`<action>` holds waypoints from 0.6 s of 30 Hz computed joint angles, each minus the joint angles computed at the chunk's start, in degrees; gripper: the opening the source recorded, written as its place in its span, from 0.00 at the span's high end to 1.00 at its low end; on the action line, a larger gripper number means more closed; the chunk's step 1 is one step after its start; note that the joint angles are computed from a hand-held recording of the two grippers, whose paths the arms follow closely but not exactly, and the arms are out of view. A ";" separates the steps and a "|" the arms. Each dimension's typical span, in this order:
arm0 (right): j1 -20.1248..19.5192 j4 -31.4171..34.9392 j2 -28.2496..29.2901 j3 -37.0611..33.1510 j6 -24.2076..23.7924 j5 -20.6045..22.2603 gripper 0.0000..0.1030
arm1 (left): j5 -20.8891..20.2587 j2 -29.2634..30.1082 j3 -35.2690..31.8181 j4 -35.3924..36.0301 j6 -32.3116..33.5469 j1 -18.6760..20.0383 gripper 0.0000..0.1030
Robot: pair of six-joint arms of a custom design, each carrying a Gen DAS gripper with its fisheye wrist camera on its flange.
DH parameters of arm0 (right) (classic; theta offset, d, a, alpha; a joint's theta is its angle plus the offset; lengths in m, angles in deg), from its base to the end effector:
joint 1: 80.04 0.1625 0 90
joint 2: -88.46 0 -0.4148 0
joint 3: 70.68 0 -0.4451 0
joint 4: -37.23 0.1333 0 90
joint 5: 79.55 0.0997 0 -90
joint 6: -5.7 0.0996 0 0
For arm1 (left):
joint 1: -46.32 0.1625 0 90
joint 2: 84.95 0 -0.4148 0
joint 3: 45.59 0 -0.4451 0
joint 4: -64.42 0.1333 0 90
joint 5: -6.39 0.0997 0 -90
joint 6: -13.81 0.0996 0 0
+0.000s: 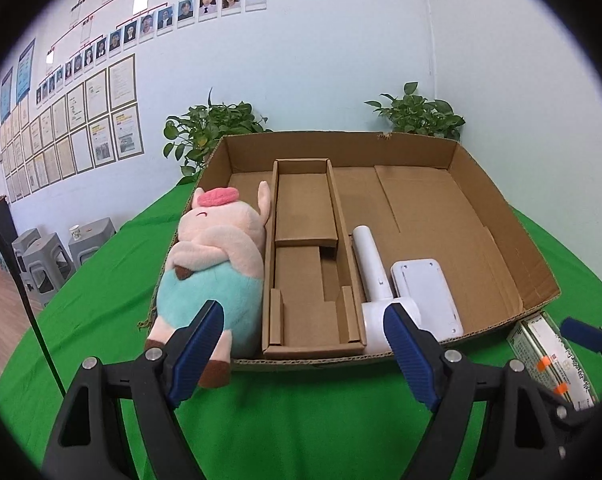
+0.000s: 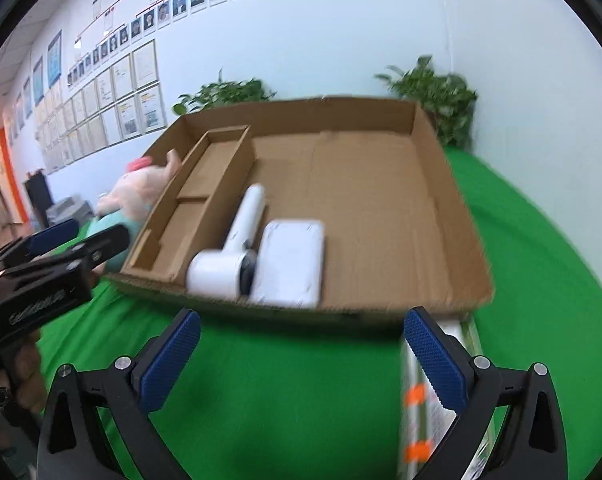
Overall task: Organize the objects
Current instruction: 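Open both grippers and withdraw them from the tray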
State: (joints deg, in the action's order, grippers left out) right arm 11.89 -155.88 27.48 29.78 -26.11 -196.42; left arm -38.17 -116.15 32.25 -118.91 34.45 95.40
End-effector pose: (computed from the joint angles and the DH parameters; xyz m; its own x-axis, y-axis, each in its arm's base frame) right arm 0.1108 -0.6653 0.2921 -0.7613 0.0844 0.6429 -0.4898 0.5747 -0.6556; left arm -0.3563 -0.7229 0.0784 -0.6556 0.2462 -0.7139 0.7271 0.4611 -0.5087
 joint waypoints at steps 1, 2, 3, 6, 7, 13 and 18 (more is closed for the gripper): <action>0.11 -1.43 -0.51 1.54 -0.56 -0.51 0.00 | 0.29 -0.08 0.24 -0.19 0.02 -0.06 0.20; 0.22 -2.23 -0.59 2.22 -0.90 -0.68 0.00 | 0.50 -0.22 0.56 -0.32 0.03 -0.14 0.21; 0.20 -2.75 -0.74 2.82 -1.13 -0.48 0.00 | 0.59 -0.32 0.82 -0.41 -0.15 -0.20 0.21; 0.36 -5.10 -0.77 4.12 -2.47 -0.64 0.00 | 0.02 -1.06 2.16 -0.64 -0.81 -0.39 0.21; 0.38 -5.90 -0.81 4.46 -2.76 -0.83 0.00 | -0.75 -1.38 2.75 -0.99 -0.85 -0.40 0.24; -0.17 -5.16 -1.43 5.18 -1.54 0.36 0.01 | -4.70 -3.64 5.36 2.94 -4.32 -0.03 0.94; 0.29 -6.46 -1.18 5.68 -4.87 0.50 0.48 | -3.28 -3.43 5.99 -0.46 -3.04 -0.43 0.84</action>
State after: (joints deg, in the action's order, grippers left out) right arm 12.19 -162.35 26.30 35.47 -30.97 -195.92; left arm -41.45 -119.58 38.24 -119.37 31.41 94.96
